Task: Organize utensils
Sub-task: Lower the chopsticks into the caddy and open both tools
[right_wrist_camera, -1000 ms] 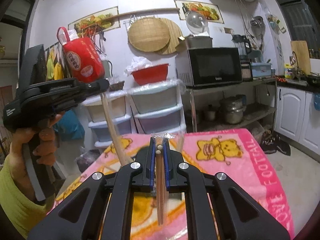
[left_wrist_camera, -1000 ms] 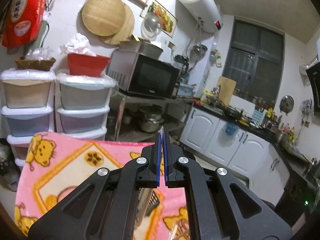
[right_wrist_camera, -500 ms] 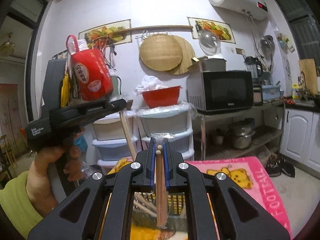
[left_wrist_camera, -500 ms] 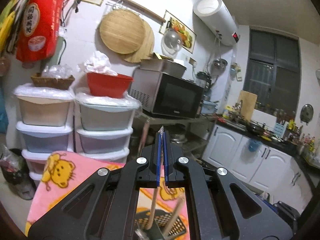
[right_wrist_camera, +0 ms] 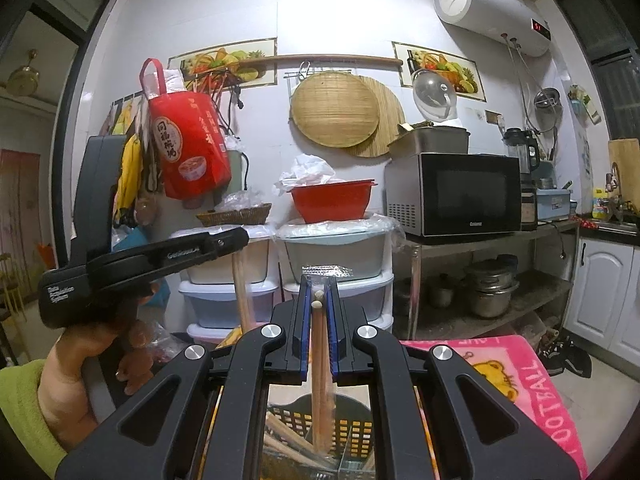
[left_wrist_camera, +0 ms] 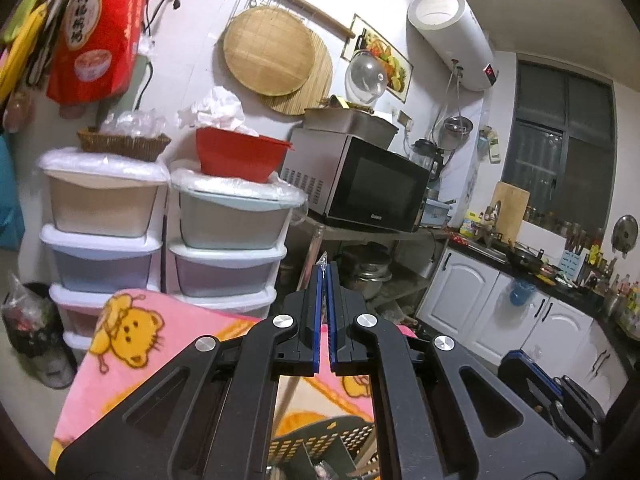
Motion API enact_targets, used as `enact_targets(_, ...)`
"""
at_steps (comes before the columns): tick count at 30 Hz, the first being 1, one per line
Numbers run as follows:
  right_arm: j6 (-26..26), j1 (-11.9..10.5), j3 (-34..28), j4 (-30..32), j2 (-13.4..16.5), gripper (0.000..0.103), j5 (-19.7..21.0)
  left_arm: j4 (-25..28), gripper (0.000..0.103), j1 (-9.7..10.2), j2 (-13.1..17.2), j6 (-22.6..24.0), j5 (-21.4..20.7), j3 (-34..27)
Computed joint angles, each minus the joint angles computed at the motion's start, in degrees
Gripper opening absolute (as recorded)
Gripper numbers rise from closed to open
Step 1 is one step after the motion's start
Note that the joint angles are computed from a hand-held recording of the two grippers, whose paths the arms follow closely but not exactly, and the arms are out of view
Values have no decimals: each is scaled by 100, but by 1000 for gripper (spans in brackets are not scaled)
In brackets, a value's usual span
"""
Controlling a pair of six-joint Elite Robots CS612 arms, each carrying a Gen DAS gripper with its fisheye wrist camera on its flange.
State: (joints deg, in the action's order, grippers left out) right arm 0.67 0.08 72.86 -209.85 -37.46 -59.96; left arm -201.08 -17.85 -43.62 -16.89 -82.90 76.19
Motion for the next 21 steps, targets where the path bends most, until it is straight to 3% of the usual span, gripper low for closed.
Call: enact_targets(21,-364,118,-165,366,278,8,-319,80,1,44,202,-45,-498,90)
